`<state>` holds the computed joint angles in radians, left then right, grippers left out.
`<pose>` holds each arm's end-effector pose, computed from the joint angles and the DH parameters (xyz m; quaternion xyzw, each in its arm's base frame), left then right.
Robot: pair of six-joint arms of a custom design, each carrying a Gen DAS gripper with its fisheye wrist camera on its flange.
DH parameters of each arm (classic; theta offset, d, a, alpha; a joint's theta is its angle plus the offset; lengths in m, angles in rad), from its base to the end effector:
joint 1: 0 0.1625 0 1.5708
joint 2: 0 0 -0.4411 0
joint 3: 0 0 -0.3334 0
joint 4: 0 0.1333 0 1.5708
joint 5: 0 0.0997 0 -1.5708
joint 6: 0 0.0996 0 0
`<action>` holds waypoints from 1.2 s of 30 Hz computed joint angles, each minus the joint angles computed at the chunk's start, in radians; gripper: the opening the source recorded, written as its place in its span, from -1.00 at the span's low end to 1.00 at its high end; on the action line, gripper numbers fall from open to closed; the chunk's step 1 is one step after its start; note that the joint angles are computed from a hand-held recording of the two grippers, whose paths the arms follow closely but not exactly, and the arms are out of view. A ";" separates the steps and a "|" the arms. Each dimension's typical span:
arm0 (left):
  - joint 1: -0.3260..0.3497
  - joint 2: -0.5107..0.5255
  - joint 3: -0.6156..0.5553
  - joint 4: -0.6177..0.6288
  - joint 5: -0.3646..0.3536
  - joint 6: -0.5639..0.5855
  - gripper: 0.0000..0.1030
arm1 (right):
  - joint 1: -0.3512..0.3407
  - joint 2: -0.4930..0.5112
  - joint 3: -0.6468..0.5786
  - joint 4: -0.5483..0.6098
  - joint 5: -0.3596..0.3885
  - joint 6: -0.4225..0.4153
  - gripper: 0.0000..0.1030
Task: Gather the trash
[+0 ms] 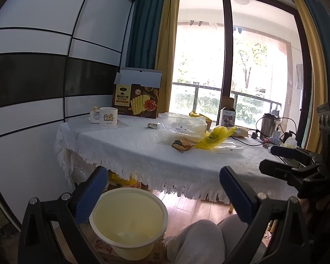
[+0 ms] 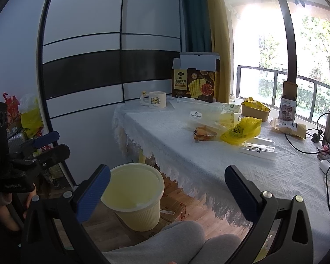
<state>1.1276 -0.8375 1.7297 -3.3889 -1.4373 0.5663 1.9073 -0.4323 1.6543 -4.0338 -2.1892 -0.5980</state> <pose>-0.1435 -0.6440 0.2510 0.4056 0.7958 -0.4411 0.0870 0.2772 -0.5636 0.1020 0.1911 -0.7716 0.5169 0.3177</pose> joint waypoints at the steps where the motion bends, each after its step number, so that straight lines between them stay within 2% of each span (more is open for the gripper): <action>1: 0.000 0.001 0.000 -0.002 0.000 0.000 0.97 | 0.000 -0.001 0.000 0.001 0.001 0.001 1.00; 12: -0.003 0.012 0.001 -0.014 0.002 0.018 0.97 | -0.002 0.000 0.000 0.004 0.001 0.001 1.00; 15: -0.009 0.027 -0.004 -0.041 0.023 0.040 0.97 | -0.005 -0.003 0.000 0.006 0.002 0.004 1.00; 19: -0.012 0.056 -0.052 0.008 0.036 0.051 0.97 | -0.017 -0.005 -0.009 0.002 -0.007 0.005 1.00; 22: -0.008 0.079 -0.096 0.046 0.017 0.046 0.97 | -0.038 -0.024 -0.009 0.004 0.000 0.019 1.00; 27: -0.008 0.140 -0.225 0.156 0.003 0.029 0.97 | -0.077 -0.058 -0.030 0.024 0.010 0.003 1.00; 31: -0.013 0.212 -0.382 0.313 0.020 0.010 0.97 | -0.111 -0.085 -0.064 0.073 0.028 -0.016 1.00; 36: -0.013 0.347 -0.665 0.552 0.017 0.008 0.97 | -0.164 -0.110 -0.130 0.153 0.043 -0.017 1.00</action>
<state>1.1150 -0.4908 1.0651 -2.8370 -1.4203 0.5747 1.7436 -0.5425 1.5240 -3.8805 -2.1463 -0.6150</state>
